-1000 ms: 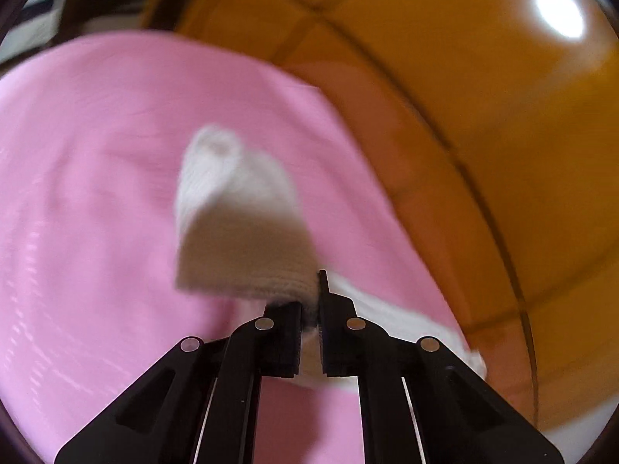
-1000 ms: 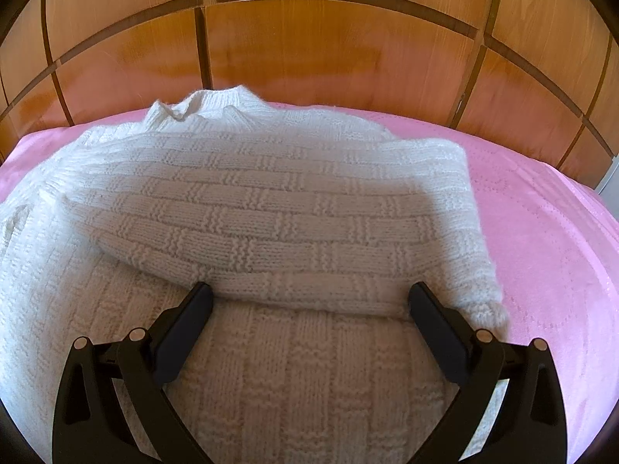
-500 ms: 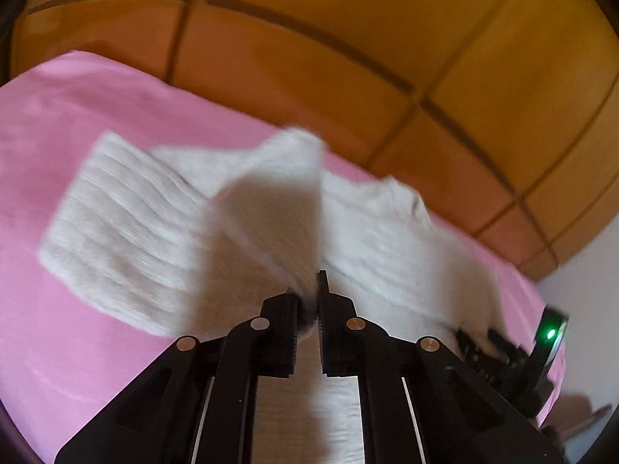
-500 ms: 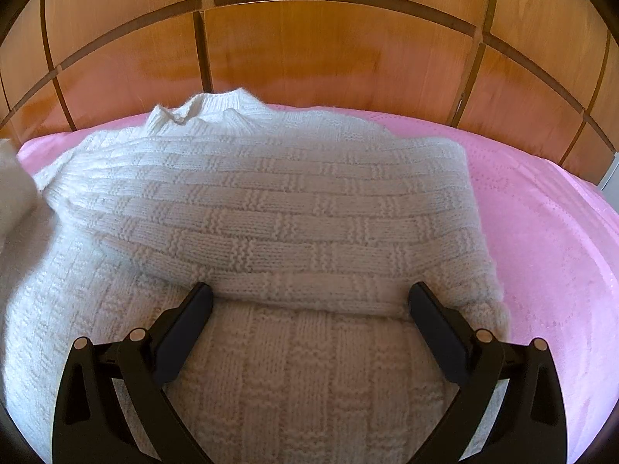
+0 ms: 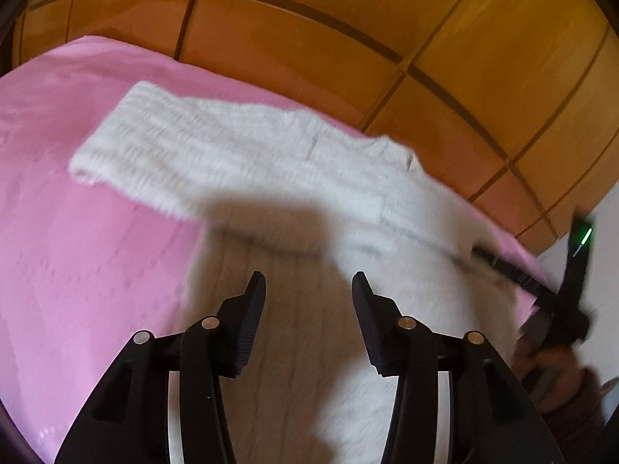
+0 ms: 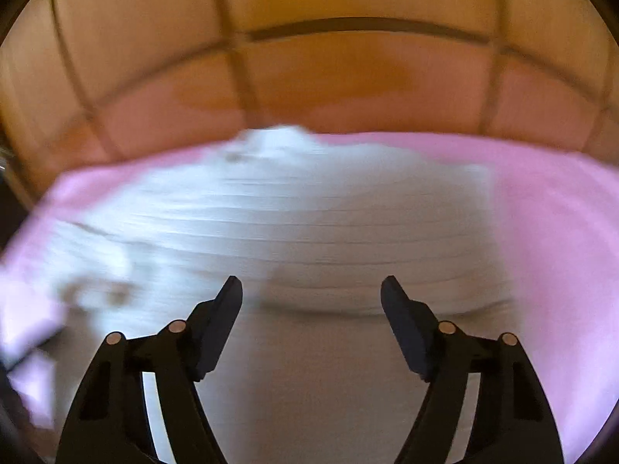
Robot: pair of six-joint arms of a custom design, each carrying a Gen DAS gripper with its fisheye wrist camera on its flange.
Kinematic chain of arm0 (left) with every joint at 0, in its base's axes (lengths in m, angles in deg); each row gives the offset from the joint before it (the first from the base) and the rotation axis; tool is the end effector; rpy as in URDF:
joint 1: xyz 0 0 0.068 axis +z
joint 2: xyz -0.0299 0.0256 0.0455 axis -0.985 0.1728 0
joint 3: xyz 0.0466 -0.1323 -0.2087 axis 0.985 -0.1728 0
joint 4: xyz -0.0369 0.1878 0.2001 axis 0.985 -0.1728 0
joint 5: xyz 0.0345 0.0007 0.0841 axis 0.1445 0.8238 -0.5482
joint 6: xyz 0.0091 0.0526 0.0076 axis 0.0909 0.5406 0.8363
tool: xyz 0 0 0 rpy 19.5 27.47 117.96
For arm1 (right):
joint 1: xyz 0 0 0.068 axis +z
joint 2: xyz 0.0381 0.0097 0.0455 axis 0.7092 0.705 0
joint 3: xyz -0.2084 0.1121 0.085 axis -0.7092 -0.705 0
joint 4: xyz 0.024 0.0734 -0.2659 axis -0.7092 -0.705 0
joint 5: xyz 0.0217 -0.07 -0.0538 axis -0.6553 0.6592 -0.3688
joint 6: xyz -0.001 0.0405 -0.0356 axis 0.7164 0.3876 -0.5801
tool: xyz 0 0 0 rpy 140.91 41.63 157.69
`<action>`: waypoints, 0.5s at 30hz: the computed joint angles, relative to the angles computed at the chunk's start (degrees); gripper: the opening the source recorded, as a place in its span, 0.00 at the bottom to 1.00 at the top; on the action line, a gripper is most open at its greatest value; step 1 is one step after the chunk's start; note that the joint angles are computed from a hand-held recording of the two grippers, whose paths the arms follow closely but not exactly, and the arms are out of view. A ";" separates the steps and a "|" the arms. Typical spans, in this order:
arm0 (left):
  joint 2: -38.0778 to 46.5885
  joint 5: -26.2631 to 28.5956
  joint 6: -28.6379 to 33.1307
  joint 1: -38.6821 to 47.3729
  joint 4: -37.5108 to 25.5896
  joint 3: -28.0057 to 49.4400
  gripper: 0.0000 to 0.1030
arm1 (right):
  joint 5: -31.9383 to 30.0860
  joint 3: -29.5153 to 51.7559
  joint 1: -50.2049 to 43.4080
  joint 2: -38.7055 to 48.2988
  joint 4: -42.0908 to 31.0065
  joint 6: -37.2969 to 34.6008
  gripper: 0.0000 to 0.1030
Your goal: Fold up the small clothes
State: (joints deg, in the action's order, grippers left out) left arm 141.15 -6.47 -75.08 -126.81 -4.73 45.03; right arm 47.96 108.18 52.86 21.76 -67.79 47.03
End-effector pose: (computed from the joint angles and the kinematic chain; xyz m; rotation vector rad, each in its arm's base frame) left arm 0.1694 -0.1740 0.0778 0.0397 2.4215 -0.6164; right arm 0.1734 0.0255 0.1412 0.2218 2.4470 0.2817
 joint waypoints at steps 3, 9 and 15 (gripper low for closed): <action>1.55 -1.21 -0.83 -1.32 2.24 -1.56 0.44 | -11.40 1.83 4.18 7.31 6.12 7.20 0.67; 4.94 -4.84 0.25 -3.88 6.66 -2.71 0.44 | -18.53 7.56 13.45 32.53 26.14 23.66 0.60; 5.91 -5.08 0.31 -3.85 9.66 -3.78 0.44 | -7.40 17.51 21.11 36.55 17.85 19.09 0.06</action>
